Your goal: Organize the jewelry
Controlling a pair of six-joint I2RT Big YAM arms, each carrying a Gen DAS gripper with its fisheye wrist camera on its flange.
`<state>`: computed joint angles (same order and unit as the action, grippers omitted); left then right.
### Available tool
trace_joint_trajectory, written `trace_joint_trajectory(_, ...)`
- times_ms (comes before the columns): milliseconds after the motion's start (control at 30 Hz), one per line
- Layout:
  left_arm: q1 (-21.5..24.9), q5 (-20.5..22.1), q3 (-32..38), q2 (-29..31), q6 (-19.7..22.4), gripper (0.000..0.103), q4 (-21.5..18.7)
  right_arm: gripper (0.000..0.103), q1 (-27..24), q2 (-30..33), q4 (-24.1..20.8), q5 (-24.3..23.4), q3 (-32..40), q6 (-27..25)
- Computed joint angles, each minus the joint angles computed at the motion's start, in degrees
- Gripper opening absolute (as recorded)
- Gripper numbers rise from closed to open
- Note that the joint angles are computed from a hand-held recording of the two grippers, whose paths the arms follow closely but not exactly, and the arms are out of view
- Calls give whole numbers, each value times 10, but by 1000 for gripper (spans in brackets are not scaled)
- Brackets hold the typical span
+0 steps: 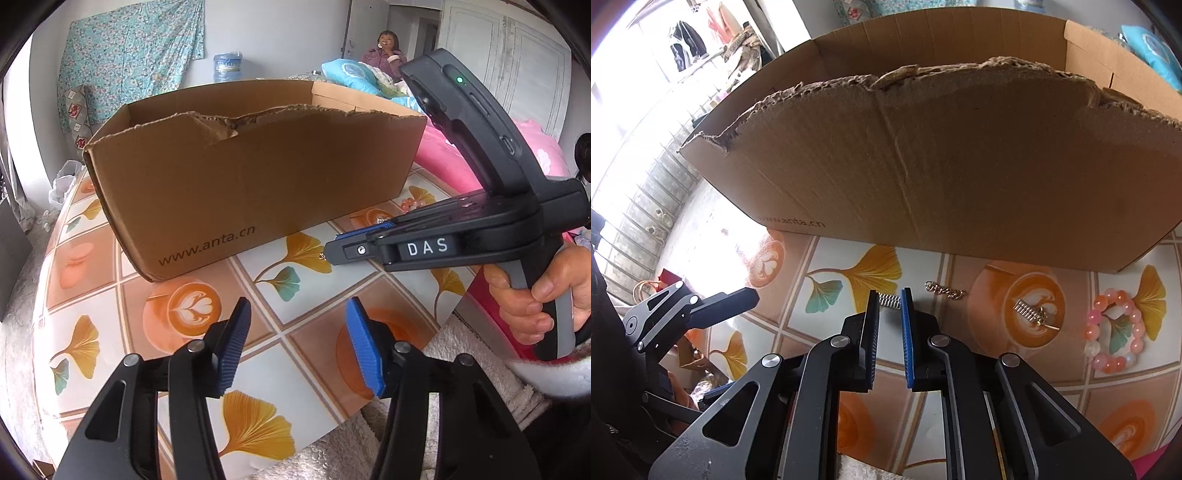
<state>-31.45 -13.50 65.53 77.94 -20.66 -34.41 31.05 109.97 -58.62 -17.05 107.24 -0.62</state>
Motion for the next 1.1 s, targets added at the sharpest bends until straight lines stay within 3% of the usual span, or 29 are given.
trace_joint_trajectory(300,7,21,11,14,12,49,-3,10,-2,5,14,-1,1,8)
trace_joint_trajectory(733,4,0,38,37,18,49,-25,11,-6,-7,38,-44,-24,15)
trace_joint_trajectory(1100,-1,-1,47,46,8,49,-42,15,-14,-14,46,-115,-48,26)
